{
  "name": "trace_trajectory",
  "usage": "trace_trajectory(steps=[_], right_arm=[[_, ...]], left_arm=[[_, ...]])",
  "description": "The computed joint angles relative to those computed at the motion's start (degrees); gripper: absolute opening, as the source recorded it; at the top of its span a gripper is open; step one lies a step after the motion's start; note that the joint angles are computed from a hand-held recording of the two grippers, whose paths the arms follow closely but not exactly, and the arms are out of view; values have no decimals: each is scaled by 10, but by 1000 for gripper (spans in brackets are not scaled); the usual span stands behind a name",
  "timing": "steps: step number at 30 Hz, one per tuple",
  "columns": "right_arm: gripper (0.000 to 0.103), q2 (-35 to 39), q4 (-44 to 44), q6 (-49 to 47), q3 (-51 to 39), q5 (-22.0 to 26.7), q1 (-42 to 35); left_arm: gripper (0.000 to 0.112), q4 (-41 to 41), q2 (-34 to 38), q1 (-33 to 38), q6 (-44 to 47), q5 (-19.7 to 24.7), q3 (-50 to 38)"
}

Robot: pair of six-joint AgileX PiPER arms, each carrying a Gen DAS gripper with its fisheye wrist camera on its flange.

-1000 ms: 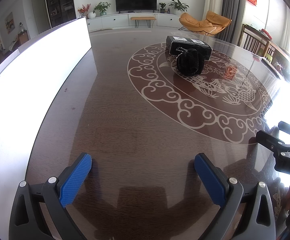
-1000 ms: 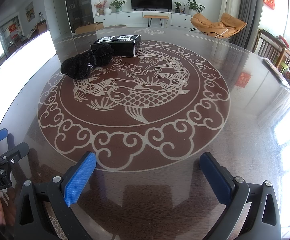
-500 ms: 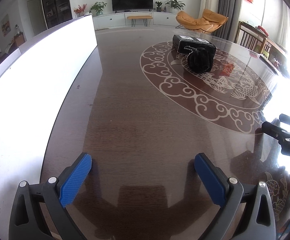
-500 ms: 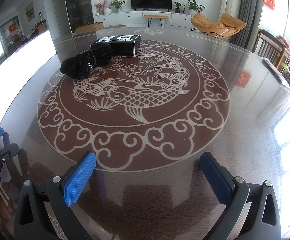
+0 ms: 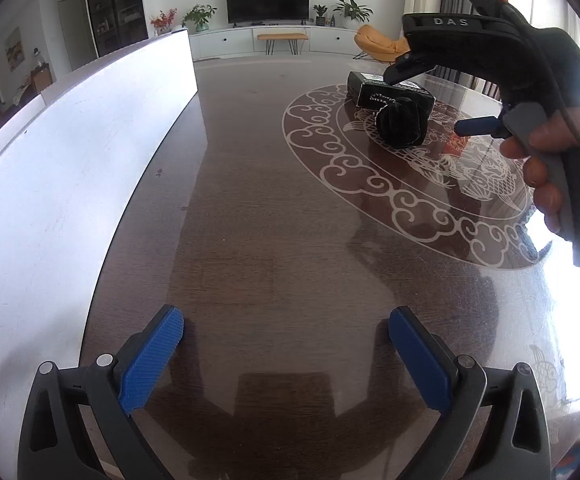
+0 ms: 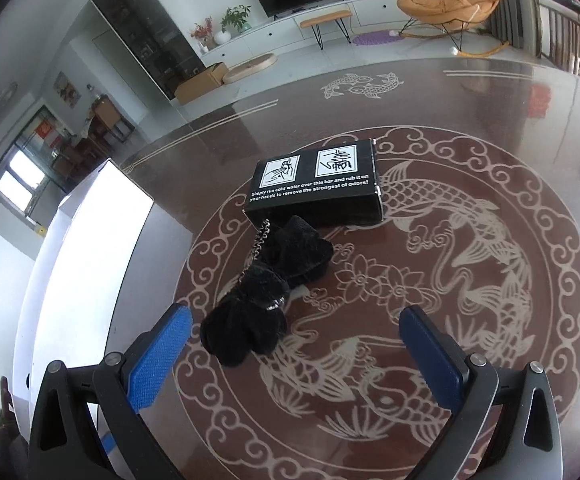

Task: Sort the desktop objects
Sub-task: 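Lower the right tool onto the remaining black velvet scrunchie and close it, then close the left tool on the black soap box while the right tool holds the scrunchie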

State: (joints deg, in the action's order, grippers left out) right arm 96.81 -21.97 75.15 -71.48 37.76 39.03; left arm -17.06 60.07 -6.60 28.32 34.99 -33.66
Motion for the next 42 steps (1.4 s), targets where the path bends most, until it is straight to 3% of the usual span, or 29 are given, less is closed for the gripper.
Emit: trace_trajectory(steps=[3,5,6,7,10,12,17,23,24,25,27,30,33,36,42], right_arm=[[103,69,25,-42,-93,54,-2],[101,113,8,-58,-156,124,5],[89,125,-4,-64,-176,150,11],[66,128,-8,-73,-177,153,14],[49,102,-20,-78,-131,125,24],[46,73,-39,-75,-89,117,42],[46,-52,-120,11,82,117,140],[47,-170,-197,177,235,201,290],[54,-181,-196,195,249,203,301],[70,-192,-194,208,263,200,303],[88,-215,-200,246,297,189,310],[89,-222,-226,293,316,195,335],[103,-211,-213,266,307,181,319],[103,-175,-197,236,280,202,315],[103,-201,-210,267,304,190,326]], left_arm=[[103,0,0,0,1,0,0],[103,-1,0,1,1,0,0],[103,-1,0,1,1,0,0],[103,-1,0,1,1,0,0],[103,-3,0,2,3,1,0],[103,-12,0,7,12,3,-1],[103,-21,1,10,20,4,-2],[103,13,5,-9,-20,-1,-6],[103,24,10,-15,-36,1,-11],[103,43,24,-27,-63,8,-25],[103,28,75,-37,-49,40,-75],[103,-13,144,-60,0,57,-159],[103,50,225,-114,-14,47,-266],[103,84,312,-146,15,64,-380],[97,134,471,-194,96,133,-588]])
